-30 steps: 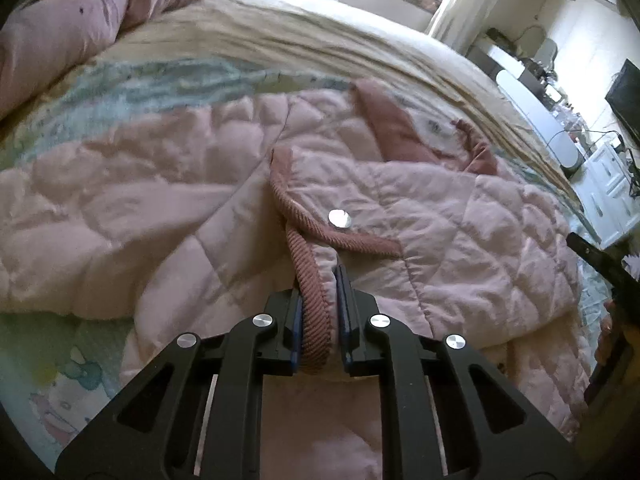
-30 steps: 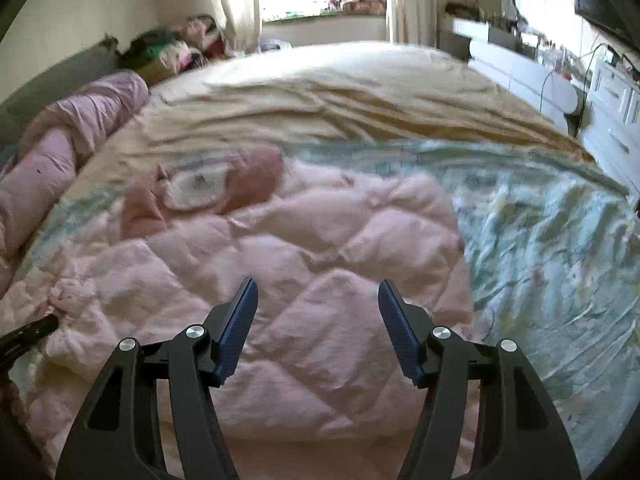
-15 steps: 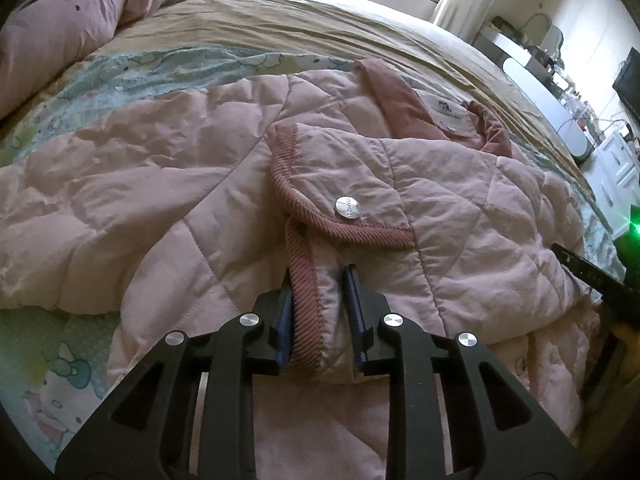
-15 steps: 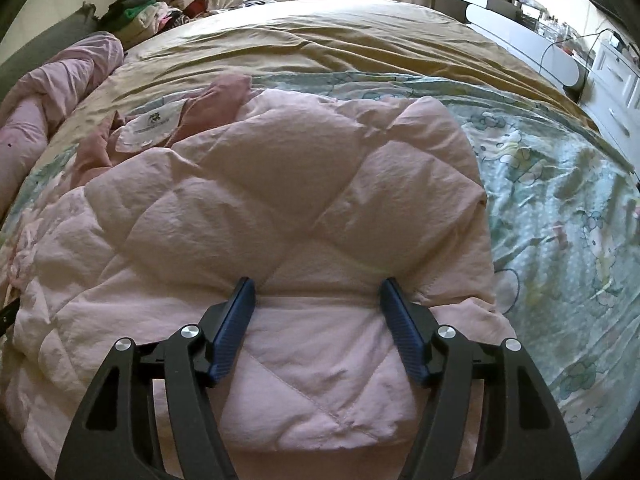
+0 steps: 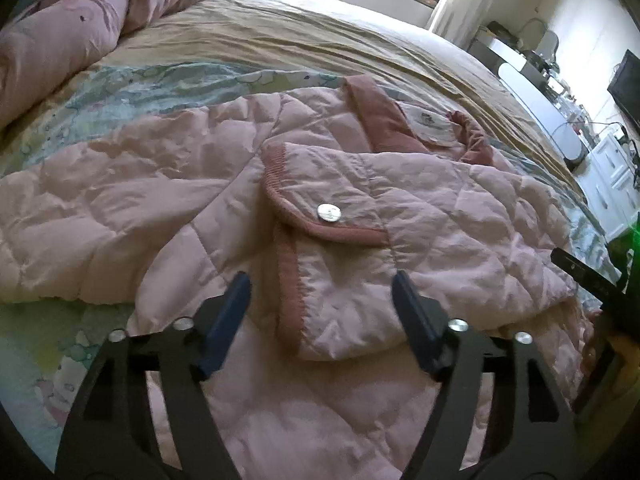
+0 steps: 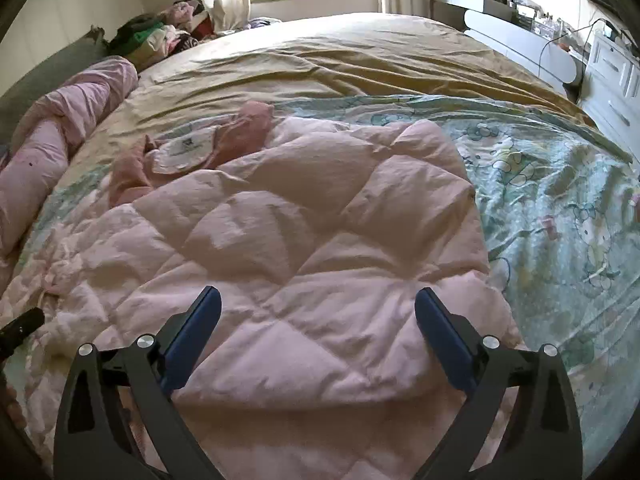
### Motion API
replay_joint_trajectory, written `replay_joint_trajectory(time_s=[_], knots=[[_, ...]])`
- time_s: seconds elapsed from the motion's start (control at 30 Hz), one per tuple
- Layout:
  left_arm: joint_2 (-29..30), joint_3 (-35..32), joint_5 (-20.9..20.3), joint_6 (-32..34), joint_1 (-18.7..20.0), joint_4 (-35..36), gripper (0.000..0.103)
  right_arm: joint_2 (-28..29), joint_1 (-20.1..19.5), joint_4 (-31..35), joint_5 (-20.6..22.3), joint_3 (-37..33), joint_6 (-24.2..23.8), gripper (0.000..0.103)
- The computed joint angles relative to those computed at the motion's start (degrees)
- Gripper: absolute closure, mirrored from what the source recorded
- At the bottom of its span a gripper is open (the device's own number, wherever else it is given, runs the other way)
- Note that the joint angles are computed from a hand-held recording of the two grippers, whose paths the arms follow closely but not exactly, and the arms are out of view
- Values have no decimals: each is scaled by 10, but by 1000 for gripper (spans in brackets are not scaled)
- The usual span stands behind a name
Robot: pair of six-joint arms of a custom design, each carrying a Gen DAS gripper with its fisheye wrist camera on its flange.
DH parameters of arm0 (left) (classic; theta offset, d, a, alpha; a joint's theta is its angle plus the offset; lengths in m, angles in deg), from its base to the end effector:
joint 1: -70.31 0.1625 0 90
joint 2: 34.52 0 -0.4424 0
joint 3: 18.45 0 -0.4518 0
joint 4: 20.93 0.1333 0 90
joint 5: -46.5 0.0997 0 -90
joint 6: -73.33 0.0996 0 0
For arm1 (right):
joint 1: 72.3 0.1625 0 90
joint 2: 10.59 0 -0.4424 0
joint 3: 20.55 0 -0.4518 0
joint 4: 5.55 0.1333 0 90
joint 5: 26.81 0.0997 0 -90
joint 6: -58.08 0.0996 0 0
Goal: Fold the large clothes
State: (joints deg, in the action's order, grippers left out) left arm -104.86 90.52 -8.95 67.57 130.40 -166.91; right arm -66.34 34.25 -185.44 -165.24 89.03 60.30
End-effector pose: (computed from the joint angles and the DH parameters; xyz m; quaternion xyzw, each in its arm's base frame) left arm -0.1454 -0.6333 0.2485 0.1537 0.9325 -0.2270 0.2353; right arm 0.2373 -0.5921 0.1687 -0.0178 -0.8763 0.3421 0.3388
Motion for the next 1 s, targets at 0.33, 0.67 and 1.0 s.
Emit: replay_joint_trajectory(time_s=[0.33, 0.67, 1.0], knots=[[-19, 6, -2, -32, -8, 23, 9, -18, 30, -17, 19, 17, 14, 4], [-53, 18, 43, -35, -20, 19, 9, 5, 75, -19, 44, -12, -4, 4], [-87, 20, 103, -18, -24, 17, 9, 61, 119, -8, 66, -78, -28, 4]])
